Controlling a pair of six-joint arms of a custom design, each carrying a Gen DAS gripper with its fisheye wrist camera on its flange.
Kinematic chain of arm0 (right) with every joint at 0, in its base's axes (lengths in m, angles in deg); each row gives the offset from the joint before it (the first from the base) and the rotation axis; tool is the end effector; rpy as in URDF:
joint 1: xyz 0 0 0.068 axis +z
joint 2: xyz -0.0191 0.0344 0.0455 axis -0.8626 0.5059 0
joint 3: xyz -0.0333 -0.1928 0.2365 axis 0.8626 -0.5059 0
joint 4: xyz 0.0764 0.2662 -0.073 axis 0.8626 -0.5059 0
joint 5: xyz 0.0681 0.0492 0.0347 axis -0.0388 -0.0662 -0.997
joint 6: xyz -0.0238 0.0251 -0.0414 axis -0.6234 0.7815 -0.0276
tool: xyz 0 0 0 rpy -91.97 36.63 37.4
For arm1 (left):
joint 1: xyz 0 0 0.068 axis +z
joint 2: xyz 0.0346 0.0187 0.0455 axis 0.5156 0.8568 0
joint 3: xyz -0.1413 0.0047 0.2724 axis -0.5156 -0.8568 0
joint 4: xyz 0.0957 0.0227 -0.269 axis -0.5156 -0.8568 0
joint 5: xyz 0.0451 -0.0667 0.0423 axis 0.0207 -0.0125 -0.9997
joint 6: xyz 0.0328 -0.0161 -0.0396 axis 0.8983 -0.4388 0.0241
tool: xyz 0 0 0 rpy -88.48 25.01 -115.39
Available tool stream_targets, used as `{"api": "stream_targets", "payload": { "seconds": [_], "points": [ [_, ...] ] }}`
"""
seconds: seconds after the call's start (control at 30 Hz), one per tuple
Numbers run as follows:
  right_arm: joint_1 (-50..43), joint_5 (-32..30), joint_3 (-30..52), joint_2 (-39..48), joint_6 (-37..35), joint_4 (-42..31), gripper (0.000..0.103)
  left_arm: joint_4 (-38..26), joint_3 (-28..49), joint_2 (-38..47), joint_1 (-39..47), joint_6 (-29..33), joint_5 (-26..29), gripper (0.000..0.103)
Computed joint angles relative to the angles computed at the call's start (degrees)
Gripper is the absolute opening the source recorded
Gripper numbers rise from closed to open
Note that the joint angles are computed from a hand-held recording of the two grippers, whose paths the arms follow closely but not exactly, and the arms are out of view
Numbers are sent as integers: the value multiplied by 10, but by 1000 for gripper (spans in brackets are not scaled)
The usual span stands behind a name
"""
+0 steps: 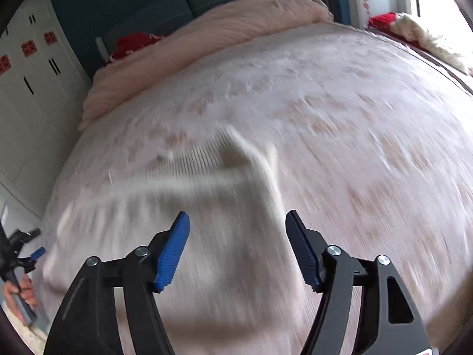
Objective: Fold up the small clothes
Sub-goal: 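Open both tools and regrasp the folded sweater edge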
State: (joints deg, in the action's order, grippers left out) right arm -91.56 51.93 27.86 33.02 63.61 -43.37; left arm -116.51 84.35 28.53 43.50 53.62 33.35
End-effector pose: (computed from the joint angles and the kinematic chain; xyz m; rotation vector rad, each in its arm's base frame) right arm 0.2779 -0.1610 0.2286 0.6819 2.3496 0.1727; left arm 0.3527 0.0606 0.2283 -0.3485 2.5158 -0.6324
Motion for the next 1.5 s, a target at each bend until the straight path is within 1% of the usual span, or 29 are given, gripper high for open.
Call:
{"api": "stream_targets", "payload": {
  "seconds": [0.07, 0.13, 0.2, 0.23, 0.27, 0.3, 0.4, 0.53, 0.57, 0.6, 0.63, 0.67, 0.7, 0.77, 0.83, 0.9, 0.93, 0.97, 1.0, 1.07, 1.1, 1.13, 1.2, 1.27, 1.3, 1.33, 1.37, 1.43, 1.5],
  "points": [
    [-24, -22, -53, -39, 15, -10, 71, -24, -44, -32, 36, 5, 30, 80],
    [-45, -62, -112, -77, 55, -17, 71, -34, -109, -62, 78, -8, 70, 82],
    [-57, -115, -149, -78, 81, -4, 71, -26, -160, -71, 102, -37, 116, 82],
    [-47, -122, -162, -76, 91, 2, 71, -11, -175, -68, 102, -55, 126, 82],
    [-39, -135, -165, -61, 98, 13, 71, 12, -191, -75, 97, -75, 123, 83],
    [-32, -144, -164, -49, 106, 25, 72, 44, -203, -88, 84, -98, 111, 88],
    [-8, -150, -155, -5, 169, 109, 75, 121, -192, -73, 35, -157, 103, 89],
    [-5, -160, -103, 67, 269, 158, 76, 149, -143, -3, -21, -224, 74, 88],
    [-7, -165, -90, 83, 290, 165, 66, 144, -136, 2, -27, -229, 62, 86],
    [-7, -167, -81, 94, 310, 170, 49, 144, -129, 2, -35, -235, 46, 70],
    [-10, -182, -68, 107, 320, 167, 17, 130, -120, 1, -38, -228, 35, 37],
    [-13, -193, -61, 108, 322, 161, 16, 106, -106, 5, -36, -214, 38, 30],
    [-15, -197, -63, 97, 325, 163, 15, 94, -105, -3, -26, -210, 57, 27],
    [-19, -205, -57, 52, 287, 122, 14, 61, -104, -33, -6, -182, 70, 22],
    [-28, -223, -59, 3, 245, 66, 14, -6, -103, -76, 18, -127, 87, 21],
    [-48, -233, -62, -41, 182, -12, 14, -71, -110, -118, 43, -66, 84, 21],
    [-62, -232, -68, -67, 132, -68, 14, -117, -117, -141, 65, -21, 85, 21],
    [-71, -227, -75, -82, 96, -109, 14, -141, -121, -149, 79, 4, 86, 21],
    [-93, -223, -93, -100, 43, -153, 15, -181, -138, -168, 105, 45, 85, 21],
    [-102, -187, -128, -119, -23, -206, 16, -220, -176, -186, 135, 102, 66, 22],
    [-111, -167, -150, -123, -57, -226, 19, -221, -192, -188, 141, 118, 56, 25],
    [-117, -155, -161, -126, -71, -233, 27, -216, -213, -193, 147, 134, 41, 33],
    [-136, -135, -173, -146, -91, -247, 26, -199, -233, -200, 154, 130, 12, 42],
    [-165, -144, -154, -178, -114, -281, 31, -193, -214, -219, 169, 114, 28, 47],
    [-169, -133, -135, -199, -115, -289, 34, -189, -200, -233, 172, 110, 29, 59],
    [-168, -121, -126, -213, -115, -284, 46, -182, -189, -244, 173, 106, 28, 71],
    [-157, -97, -114, -232, -107, -267, 64, -162, -166, -256, 165, 95, 23, 74],
    [-124, -48, -91, -236, -92, -198, 71, -130, -134, -250, 136, 80, 7, 82],
    [-74, -24, -59, -198, -71, -156, 71, -112, -87, -211, 92, 67, -6, 87]
  ]
}}
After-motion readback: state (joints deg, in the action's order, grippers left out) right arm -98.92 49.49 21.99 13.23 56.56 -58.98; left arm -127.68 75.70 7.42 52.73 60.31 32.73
